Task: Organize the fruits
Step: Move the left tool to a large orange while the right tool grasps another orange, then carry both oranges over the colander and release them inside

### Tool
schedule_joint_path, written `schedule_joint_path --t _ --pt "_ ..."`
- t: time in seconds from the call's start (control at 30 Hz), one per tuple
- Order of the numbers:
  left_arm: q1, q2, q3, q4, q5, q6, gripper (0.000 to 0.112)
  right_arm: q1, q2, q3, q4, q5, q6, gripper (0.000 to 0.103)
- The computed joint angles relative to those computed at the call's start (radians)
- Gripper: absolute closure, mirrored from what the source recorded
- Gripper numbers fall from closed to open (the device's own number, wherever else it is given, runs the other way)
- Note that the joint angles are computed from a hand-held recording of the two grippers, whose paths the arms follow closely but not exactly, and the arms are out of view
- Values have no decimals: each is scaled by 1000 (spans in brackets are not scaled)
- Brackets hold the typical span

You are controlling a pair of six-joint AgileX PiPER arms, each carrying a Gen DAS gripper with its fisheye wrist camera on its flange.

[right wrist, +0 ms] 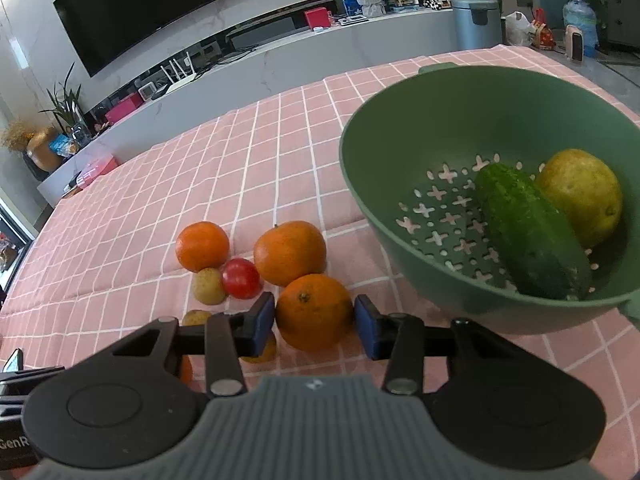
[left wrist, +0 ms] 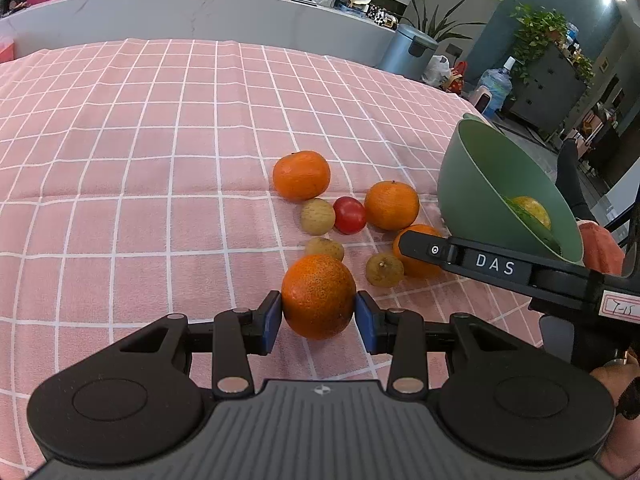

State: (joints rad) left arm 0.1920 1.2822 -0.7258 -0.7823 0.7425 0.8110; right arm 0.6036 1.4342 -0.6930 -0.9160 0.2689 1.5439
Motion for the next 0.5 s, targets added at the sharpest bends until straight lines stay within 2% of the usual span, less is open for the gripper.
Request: schedule_joint_path --t 0.27,0.5 --pt "5 -18 -7 19 4 -34 68 -1 -18 5 63 10 -90 63" --pt "-14 -71 -29 85 11 -157 68 49 -105 6 139 82 -242 64"
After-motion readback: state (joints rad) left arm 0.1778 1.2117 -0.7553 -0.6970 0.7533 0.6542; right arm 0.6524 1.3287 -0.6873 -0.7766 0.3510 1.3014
